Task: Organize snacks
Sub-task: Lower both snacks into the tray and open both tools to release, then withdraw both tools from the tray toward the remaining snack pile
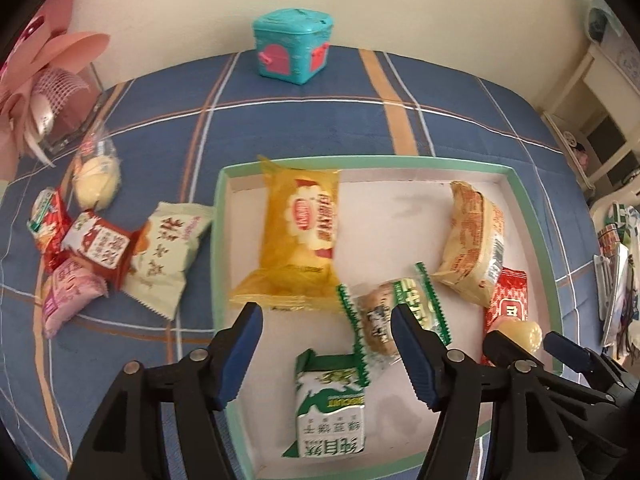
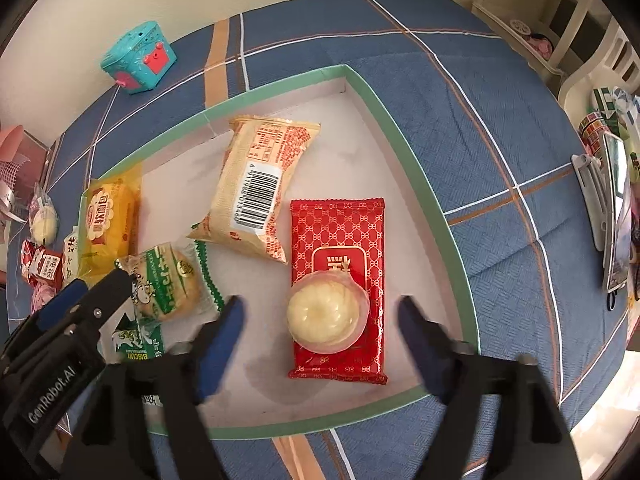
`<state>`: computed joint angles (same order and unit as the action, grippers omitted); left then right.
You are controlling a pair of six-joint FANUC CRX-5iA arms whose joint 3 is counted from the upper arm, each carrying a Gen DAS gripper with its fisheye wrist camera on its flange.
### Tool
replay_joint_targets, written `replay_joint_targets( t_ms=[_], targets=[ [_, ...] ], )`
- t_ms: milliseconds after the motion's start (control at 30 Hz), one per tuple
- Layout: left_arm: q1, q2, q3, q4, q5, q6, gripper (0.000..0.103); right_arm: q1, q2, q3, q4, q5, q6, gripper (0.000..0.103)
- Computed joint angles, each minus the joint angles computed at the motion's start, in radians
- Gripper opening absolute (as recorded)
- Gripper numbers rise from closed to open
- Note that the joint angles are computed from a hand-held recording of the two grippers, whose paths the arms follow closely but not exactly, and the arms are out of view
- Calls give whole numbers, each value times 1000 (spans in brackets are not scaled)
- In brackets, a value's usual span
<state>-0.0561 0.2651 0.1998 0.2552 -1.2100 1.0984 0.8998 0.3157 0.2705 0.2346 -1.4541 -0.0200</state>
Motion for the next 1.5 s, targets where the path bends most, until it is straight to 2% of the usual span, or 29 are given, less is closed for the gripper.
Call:
replay_joint_targets(
  t_ms=[133, 200, 333, 400, 533, 900, 1267, 1367, 1500],
  targets=[
    [7, 1, 11, -44, -4, 28, 73, 8, 5, 6, 9, -4, 6, 85],
    [10, 1, 13, -64, -2, 40, 85, 12, 6, 8, 8, -4, 5, 86],
    [24, -3, 6, -70, 6, 57, 94, 12, 6, 7, 8, 0, 7, 88],
    [31, -10, -4, -72, 23, 62, 103, 13, 6, 6, 11, 3, 8, 97],
    [38, -30, -25, -85, 61, 68, 103, 14, 11, 10, 16, 5, 10, 97],
    [45, -33, -17, -99, 85, 67, 103, 22, 27, 38, 36, -7, 6, 101],
    [90, -48, -37, -29, 116, 32, 103, 36, 77, 114, 68, -35, 37, 101],
    [102, -46, -29, -35, 115, 29, 103, 42, 102, 154, 75, -51, 53, 101],
    [122, -29, 11, -87, 84, 78, 103, 48, 139, 208, 80, -63, 82, 101]
  ],
)
